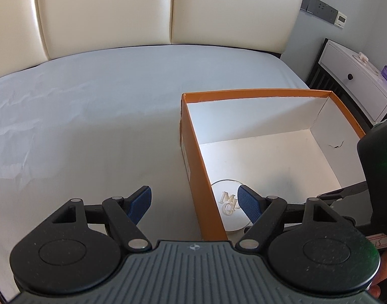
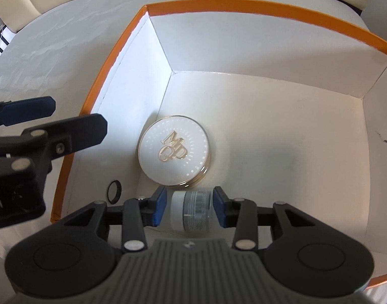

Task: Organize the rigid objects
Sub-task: 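Lower the white jar beside the compact and open the right gripper, then move both open grippers back from the shoebox to the pile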

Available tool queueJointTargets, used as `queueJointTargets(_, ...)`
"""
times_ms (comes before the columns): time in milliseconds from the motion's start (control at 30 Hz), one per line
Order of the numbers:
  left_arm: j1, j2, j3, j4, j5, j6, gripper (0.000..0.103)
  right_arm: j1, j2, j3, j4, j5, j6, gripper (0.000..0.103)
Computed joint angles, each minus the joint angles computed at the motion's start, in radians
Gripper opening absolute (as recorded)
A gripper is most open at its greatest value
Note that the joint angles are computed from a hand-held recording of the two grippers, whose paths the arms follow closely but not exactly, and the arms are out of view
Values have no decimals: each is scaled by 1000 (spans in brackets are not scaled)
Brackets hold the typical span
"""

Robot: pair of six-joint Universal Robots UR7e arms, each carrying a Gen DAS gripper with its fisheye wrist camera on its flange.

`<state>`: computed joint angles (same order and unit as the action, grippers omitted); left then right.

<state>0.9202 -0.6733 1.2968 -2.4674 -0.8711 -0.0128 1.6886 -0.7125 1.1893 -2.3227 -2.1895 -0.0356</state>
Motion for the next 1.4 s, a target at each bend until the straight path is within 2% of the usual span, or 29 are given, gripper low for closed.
queueJointTargets(133, -3, -2, 4, -2, -1, -3, 91, 1, -4, 8, -10, -7, 14, 50)
queueJointTargets(200, -4, -3, 5, 1, 3, -6, 91, 2, -9, 14, -26, -14, 11, 61)
queueJointTargets(400, -15, -17, 33, -20, 12, -31, 91, 8, -43, 50, -59, -5, 11, 64)
queueJointTargets(533, -23, -33, 43, -20, 3, -45, 91, 21, -70, 98, -133, 1, -44, 71)
queueJointTargets(667, -38, -56, 73, -49, 13, -31, 91, 36, -96, 166, -278, 8, -111, 71)
queueJointTargets(900, -59, -111, 120, -66, -7, -26, 91, 70, -156, 368, -735, 33, -281, 73)
queueJointTargets(1033, -65, -150, 153, -54, -35, -73, 90, 86, -179, 469, -908, 50, -337, 73)
queueJointTargets(1233, -81, -204, 205, 17, -40, -101, 89, 101, -200, 572, -1008, 50, -336, 73)
queueJointTargets(1400, -78, -255, 275, 78, -41, -144, 89, 99, -223, 624, -970, 45, -283, 73)
